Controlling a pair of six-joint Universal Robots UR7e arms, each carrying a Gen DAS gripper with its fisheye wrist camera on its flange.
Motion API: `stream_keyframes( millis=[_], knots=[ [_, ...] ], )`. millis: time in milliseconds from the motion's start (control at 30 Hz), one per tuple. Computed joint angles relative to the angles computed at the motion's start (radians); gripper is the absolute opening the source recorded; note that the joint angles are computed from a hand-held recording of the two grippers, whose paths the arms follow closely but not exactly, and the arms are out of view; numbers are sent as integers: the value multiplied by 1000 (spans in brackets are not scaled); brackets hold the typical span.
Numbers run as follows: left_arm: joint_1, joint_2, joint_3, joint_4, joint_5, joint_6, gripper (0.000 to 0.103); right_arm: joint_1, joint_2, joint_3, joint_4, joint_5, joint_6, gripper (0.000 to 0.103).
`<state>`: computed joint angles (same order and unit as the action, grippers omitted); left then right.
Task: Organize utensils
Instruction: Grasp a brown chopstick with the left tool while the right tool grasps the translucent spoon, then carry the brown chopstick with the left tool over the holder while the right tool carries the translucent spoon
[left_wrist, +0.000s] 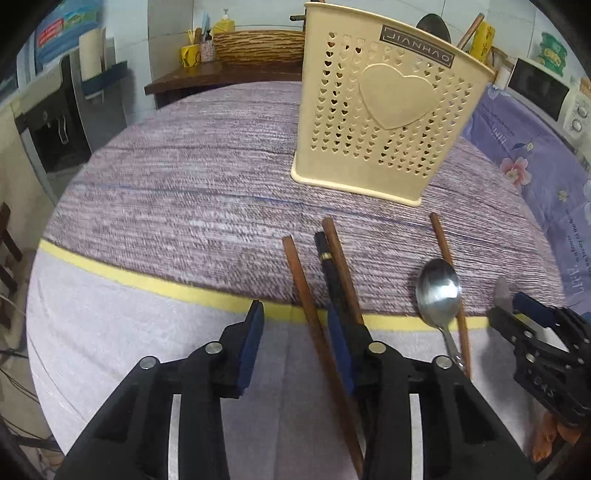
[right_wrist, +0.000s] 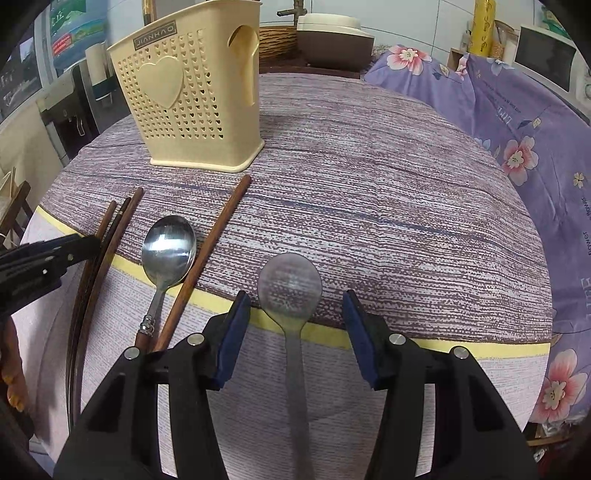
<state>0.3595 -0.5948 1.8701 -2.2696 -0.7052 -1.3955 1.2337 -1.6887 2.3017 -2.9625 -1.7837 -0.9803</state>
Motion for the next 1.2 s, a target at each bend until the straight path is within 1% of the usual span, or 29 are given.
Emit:
stream_keyframes(
  millis=[200,300,367,500,533,567,600,667,800,900,1033,1200],
  knots=[
    [18,5,-33,50,-2,11,32,11,7,-9,11,-17,8,52],
    [28,13,-57,80,-1,25,27,19,17,-16,11,-27,15,51],
    [33,19,-73,104,0,31,23,24,22,-21,15,-31,18,48],
    [34,23,-84,117,-1,30,20,28,28,-23,12,-35,19,46],
    [32,24,-84,121,1,26,18,29,28,-23,12,-36,19,46],
    [31,24,-83,124,4,24,14,30,29,-24,14,-36,19,45],
    [30,24,-83,127,6,21,12,31,28,-24,16,-35,16,41],
    [30,22,-80,118,5,15,11,35,26,-18,14,-38,10,37],
    [31,24,-84,126,10,17,11,36,24,-18,21,-38,13,37],
    [32,26,-86,123,15,12,10,28,15,-23,48,-20,22,37],
    [30,13,-64,73,19,25,8,14,-28,-29,96,48,30,37],
    [-9,-48,-25,53,75,7,8,24,-102,-53,192,112,53,37]
  ],
)
